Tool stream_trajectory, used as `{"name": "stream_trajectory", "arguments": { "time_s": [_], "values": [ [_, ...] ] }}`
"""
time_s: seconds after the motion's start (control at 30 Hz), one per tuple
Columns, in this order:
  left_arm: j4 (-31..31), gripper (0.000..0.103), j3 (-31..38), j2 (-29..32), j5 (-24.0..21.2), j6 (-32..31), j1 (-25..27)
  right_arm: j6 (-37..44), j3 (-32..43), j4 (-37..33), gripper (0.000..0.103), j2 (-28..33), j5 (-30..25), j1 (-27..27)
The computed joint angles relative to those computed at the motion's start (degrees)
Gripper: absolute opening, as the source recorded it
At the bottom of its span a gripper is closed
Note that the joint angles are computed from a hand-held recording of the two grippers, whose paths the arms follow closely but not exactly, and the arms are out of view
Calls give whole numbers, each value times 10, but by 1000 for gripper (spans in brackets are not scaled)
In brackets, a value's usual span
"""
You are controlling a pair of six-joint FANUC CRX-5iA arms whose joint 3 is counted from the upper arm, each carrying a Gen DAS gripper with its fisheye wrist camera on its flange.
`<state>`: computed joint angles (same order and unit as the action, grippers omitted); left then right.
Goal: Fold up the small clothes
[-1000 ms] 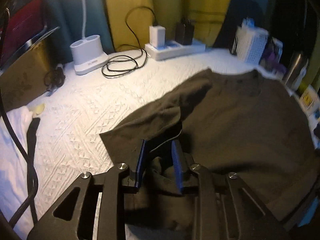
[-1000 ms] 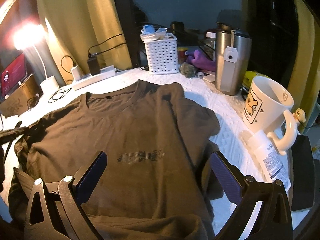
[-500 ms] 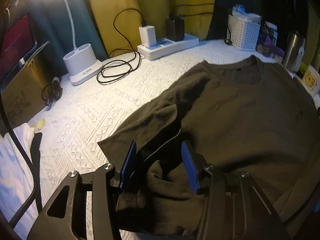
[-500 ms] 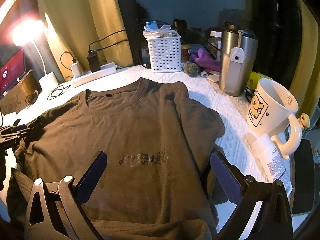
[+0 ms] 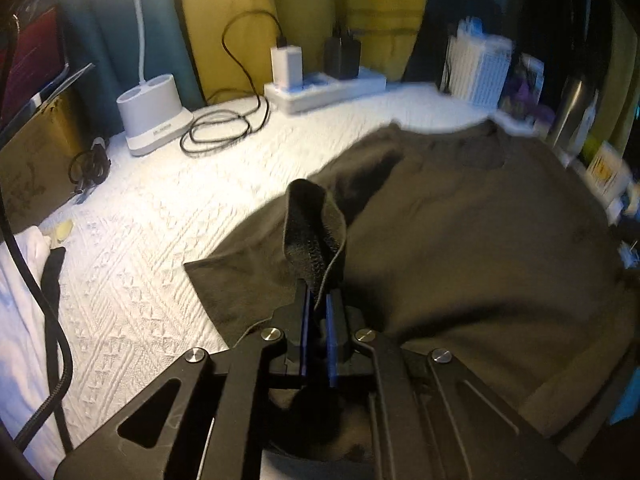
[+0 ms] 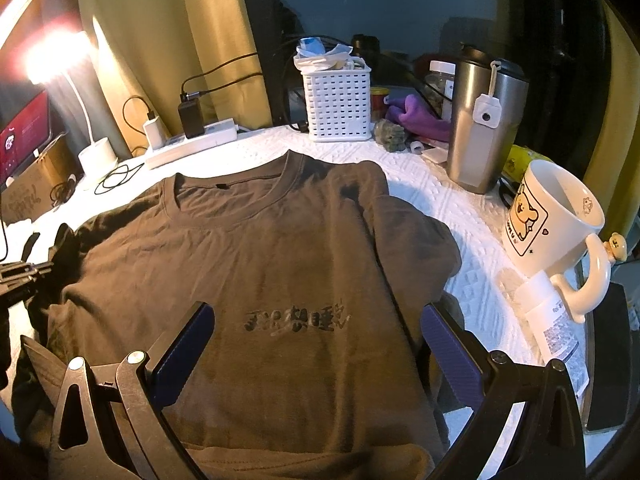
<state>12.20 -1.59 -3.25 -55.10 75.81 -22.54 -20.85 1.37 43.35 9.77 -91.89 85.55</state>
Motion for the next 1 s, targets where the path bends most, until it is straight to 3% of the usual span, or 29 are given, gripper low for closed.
{"name": "stream_trajectory", "arguments": {
  "time_s": [0.23, 0.43, 0.6, 0.63, 0.7, 0.73, 0.77, 1.0],
  "values": [
    [123, 5, 5, 4, 19, -30, 0, -12, -15, 6, 103, -9, 8, 2],
    [131, 5, 62, 60, 5, -39, -53, -42, -32, 6, 103, -24, -9, 14],
    [73, 6, 150, 142, -95, 1, -90, -65, -43, 0, 103, -34, -25, 24],
    [77, 10, 148, 146, -103, -1, -91, -66, -43, 0, 103, -35, -27, 25],
    [98, 28, 132, 139, -106, -11, -84, -68, -44, -2, 103, -36, -31, 27],
    [109, 43, 120, 129, -104, -18, -78, -68, -44, -3, 103, -36, -31, 26],
    [114, 50, 110, 118, -100, -24, -74, -67, -44, -4, 103, -36, -31, 26],
    [88, 51, 39, 29, -80, -21, -11, -39, -24, -1, 103, -18, -15, 13]
  ]
}}
